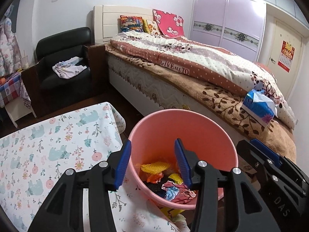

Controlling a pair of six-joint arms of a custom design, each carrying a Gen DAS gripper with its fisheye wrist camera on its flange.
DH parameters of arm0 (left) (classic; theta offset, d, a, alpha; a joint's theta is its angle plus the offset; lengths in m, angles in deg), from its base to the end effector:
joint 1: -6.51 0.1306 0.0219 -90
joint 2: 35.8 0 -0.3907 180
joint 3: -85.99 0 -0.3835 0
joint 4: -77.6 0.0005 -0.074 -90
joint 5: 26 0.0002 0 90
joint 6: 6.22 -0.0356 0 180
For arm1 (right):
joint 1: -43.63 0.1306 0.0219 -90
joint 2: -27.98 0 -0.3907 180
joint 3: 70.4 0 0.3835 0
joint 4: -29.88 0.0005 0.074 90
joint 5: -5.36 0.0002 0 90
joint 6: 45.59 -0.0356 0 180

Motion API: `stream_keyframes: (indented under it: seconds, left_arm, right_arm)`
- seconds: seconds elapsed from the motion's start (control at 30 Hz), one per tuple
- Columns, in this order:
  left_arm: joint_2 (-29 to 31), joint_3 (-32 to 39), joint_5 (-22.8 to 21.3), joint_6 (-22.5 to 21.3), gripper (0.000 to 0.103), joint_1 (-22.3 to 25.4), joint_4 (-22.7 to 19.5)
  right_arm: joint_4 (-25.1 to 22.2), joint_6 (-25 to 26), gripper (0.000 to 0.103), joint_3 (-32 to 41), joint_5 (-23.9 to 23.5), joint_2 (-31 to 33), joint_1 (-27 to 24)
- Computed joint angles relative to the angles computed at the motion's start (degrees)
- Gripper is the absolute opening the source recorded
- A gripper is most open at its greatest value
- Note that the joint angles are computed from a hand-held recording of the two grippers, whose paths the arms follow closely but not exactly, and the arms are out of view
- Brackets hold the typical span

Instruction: Collect trash

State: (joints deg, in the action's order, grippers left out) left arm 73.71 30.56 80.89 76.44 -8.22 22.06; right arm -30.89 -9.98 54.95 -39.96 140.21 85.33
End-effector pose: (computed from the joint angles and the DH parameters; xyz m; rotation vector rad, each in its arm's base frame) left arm 0.5821 -0.1643 0.5282 0.5863 2.1956 -0.4033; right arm 0.4724 0.3867 0.5058 0.5637 2.0480 0.0280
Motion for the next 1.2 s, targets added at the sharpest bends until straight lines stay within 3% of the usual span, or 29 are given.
stream_keyframes:
  seconds: [0.17, 0.3, 0.73, 1.2]
  left_arm:
    - [-1.8, -0.9, 1.1, 1.3, 0.049, 1.4, 1.0]
    - [-3.4, -1.8, 2.4, 2.0, 0.049, 2.7, 1.6]
    - [-7.7, -4.9, 5.2, 3.6, 0.049, 6.7, 2.6]
    - [-11.7, -10.2, 7.1, 2.3, 0.049, 9.3, 4.7]
  right_arm:
    - [-1.1, 1.8, 0.033, 2.4, 2.8, 0.9, 1.7]
    - [-1.1, 2.6, 0.044, 3.7, 4.6, 1.4, 2.9]
    - [-3.3, 2.3, 0.045, 8.4, 6.8, 3.8, 6.0]
    - [-4.3, 1.6, 0.046, 11.4, 8.5, 5.6, 8.1]
